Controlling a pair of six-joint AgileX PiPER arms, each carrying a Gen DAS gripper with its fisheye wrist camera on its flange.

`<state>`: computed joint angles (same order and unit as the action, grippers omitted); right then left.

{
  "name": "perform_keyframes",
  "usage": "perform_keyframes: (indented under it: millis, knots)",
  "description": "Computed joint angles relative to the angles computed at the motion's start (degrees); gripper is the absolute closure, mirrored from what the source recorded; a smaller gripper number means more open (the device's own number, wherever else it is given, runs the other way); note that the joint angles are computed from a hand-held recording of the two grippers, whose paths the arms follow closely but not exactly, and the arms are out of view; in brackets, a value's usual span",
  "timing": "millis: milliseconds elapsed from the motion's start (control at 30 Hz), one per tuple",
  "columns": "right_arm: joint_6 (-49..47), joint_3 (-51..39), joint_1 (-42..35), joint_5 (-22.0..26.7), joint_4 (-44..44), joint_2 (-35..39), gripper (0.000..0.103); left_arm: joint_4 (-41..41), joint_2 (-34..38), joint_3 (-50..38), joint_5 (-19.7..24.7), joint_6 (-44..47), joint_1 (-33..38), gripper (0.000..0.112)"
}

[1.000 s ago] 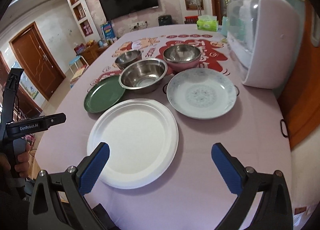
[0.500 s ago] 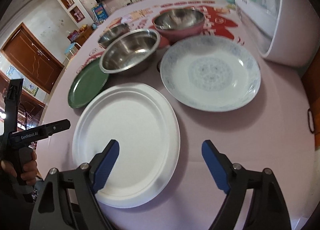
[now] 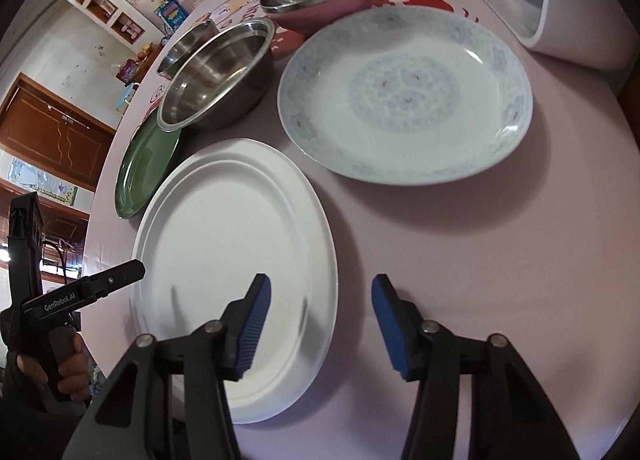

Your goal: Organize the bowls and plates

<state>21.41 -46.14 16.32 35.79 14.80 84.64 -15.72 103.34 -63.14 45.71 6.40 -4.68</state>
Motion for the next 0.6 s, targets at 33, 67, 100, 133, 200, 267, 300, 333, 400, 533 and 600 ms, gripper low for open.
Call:
perform_keyframes:
  millis: [33,67,100,133,200,267,300,333,400,533,600]
  knots:
    - [-0.2,-0.2,-0.1,0.2,0.4,0.1,0.056,0.4,0.3,-0.1,0.1,-0.6,-0.3,0.031]
    - [-0.6,-0.1,-0.3,0.3,1.0,0.1,0.058,0.6,0.6,-0.5,0.4,-0.9,-0.4,0.036]
    - [-0.7,0.0,-0.4,0.2,1.4,0.1,0.061,0.5,0.9,-0.5,0.5,-0.8,-0.3,0.038]
    - [-1.0,0.0,-0.6,0.2,1.8,0.3,0.064,0.2,1.1,-0.4,0.8,-0.8,-0.3,0.042]
    - [-1.8,0.3,-1.1,0.2,2.8,0.2,0.07,0.1,0.9,-0.2,0.2,-0.6,-0.3,0.046]
    - [-2.5,0.6,-1.4,0.3,3.6,0.2,0.074,-0.7,0.9,-0.1,0.0,-0.2,-0.5,0.056]
    - [-3.1,0.8,-1.7,0.3,4.4,0.2,0.077,-1.0,0.7,-0.1,0.3,0.4,0.0,0.059]
    - [-3.5,0.9,-1.8,0.2,4.9,0.3,0.08,-1.8,0.6,0.1,0.1,0.9,0.0,0.064]
    - [-4.3,1.2,-2.1,0.2,5.6,0.2,0.082,-4.5,0.1,0.7,0.7,3.8,1.5,0.075]
    - [-4.3,1.3,-1.8,0.1,5.6,0.0,0.083,-5.6,0.2,0.7,0.8,4.1,1.2,0.077]
    - [-4.3,1.3,-1.5,0.1,5.6,-0.2,0.083,-5.8,0.2,0.6,1.1,4.3,1.2,0.077]
